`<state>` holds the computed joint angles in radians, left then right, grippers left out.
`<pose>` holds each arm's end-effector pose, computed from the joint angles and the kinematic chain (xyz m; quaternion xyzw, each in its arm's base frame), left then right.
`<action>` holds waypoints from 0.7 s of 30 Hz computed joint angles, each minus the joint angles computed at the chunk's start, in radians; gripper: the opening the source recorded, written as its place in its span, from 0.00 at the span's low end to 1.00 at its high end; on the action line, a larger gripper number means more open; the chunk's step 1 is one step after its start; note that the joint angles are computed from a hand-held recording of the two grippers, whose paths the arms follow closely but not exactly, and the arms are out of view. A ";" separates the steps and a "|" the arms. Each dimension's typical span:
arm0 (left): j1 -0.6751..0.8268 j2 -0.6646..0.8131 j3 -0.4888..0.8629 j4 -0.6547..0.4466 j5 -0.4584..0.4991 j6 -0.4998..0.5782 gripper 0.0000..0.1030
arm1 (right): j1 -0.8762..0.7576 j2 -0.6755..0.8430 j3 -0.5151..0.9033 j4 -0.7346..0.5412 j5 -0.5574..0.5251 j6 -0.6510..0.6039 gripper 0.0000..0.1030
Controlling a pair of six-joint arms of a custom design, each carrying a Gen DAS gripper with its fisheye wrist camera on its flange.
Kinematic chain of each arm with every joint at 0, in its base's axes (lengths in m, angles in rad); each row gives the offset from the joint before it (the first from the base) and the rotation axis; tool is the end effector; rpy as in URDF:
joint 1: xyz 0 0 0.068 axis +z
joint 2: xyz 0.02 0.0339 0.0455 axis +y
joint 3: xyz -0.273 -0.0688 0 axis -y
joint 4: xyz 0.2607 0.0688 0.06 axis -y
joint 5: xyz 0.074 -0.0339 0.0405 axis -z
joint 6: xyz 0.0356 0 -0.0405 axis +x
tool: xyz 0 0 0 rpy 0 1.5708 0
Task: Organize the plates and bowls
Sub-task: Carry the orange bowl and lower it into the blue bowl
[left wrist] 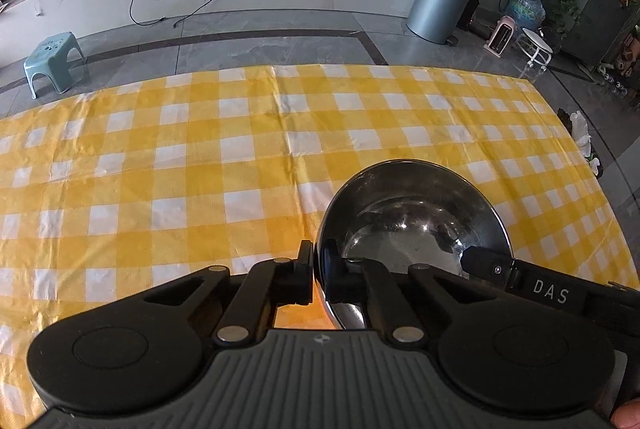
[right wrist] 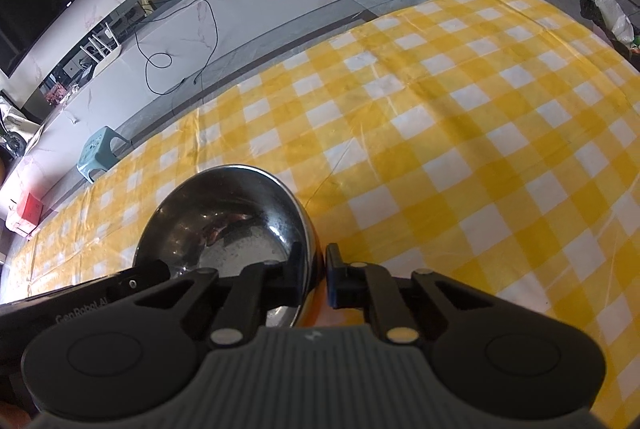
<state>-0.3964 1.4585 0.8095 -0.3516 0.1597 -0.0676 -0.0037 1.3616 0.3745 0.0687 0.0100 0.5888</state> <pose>0.2674 -0.1181 0.1831 0.1787 0.9400 -0.1390 0.2552 0.2236 -0.0012 0.1090 0.2781 0.9055 0.0879 0.3082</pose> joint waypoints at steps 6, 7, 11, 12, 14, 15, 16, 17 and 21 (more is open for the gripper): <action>0.004 -0.126 -0.019 -0.051 0.006 -0.016 0.04 | 0.025 -0.190 -0.027 -0.114 0.018 0.024 0.08; 0.002 -0.152 -0.023 -0.062 0.007 -0.023 0.05 | 0.031 -0.229 -0.030 -0.140 0.020 0.028 0.08; 0.023 -0.298 -0.050 -0.143 0.022 -0.027 0.05 | 0.055 -0.420 -0.047 -0.273 0.009 0.058 0.08; 0.026 -0.337 -0.056 -0.165 0.021 -0.026 0.05 | 0.070 -0.472 -0.051 -0.312 0.012 0.070 0.08; 0.041 -0.418 -0.071 -0.219 0.021 -0.028 0.05 | 0.122 -0.579 -0.056 -0.396 0.032 0.103 0.08; 0.050 -0.462 -0.075 -0.250 0.024 -0.032 0.06 | 0.158 -0.630 -0.057 -0.440 0.049 0.126 0.08; 0.063 -0.503 -0.082 -0.280 0.029 -0.033 0.06 | 0.194 -0.678 -0.058 -0.481 0.068 0.148 0.08; 0.073 -0.540 -0.088 -0.304 0.031 -0.036 0.06 | 0.252 -0.730 -0.056 -0.530 0.102 0.182 0.08; 0.119 -0.699 -0.109 -0.424 0.040 -0.024 0.06 | 0.494 -0.871 -0.047 -0.692 0.238 0.333 0.08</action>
